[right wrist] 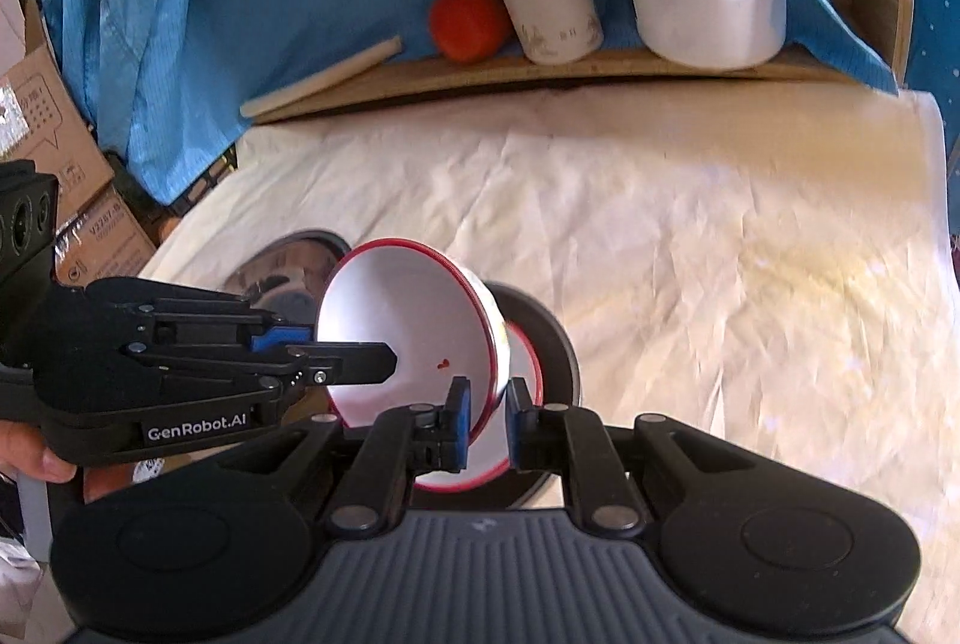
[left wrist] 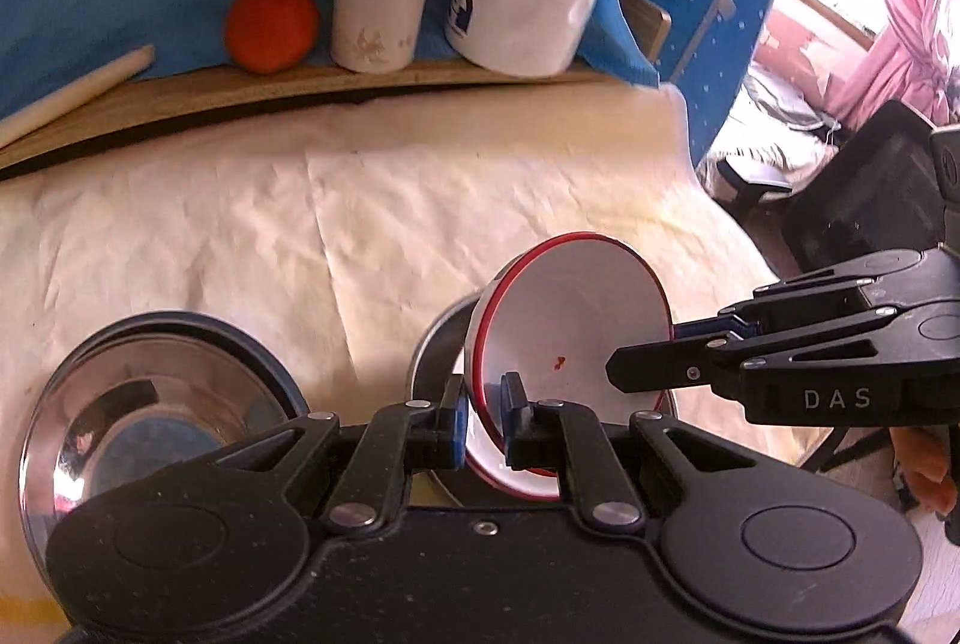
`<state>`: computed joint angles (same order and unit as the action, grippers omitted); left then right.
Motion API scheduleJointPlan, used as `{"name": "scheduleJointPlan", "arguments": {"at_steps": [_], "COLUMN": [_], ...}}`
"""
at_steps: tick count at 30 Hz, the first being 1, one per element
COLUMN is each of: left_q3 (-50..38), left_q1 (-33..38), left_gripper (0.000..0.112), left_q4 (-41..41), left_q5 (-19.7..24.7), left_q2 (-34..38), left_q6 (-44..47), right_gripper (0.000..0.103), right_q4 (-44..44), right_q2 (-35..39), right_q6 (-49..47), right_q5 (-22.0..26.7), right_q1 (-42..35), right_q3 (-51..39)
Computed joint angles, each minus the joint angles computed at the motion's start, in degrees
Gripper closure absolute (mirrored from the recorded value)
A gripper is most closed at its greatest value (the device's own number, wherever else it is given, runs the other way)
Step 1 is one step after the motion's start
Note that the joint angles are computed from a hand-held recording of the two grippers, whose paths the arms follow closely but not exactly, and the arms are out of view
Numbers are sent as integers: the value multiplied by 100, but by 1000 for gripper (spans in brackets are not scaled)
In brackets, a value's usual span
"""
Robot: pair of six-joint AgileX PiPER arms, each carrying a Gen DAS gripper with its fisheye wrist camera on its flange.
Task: Organize plates and bowls
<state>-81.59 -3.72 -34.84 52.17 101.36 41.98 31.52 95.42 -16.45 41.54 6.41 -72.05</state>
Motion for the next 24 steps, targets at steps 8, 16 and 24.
{"name": "scheduleJointPlan", "arguments": {"at_steps": [8, 16, 24], "left_q3": [14, -46, -173], "left_q1": [-94, -220, -328], "left_gripper": [101, 100, 98], "left_q4": [377, 682, 928], "left_q5": [7, 7, 40], "left_q2": [-5, 12, 79], "left_q6": [-72, -135, -226], "right_gripper": [90, 90, 90], "right_q4": [-297, -651, -868], "right_q2": [168, 316, 401], "right_q6": [217, 461, 613], "right_q5": [245, 460, 584], "right_q1": [124, 240, 315], "right_q3": [-246, -498, -669]}}
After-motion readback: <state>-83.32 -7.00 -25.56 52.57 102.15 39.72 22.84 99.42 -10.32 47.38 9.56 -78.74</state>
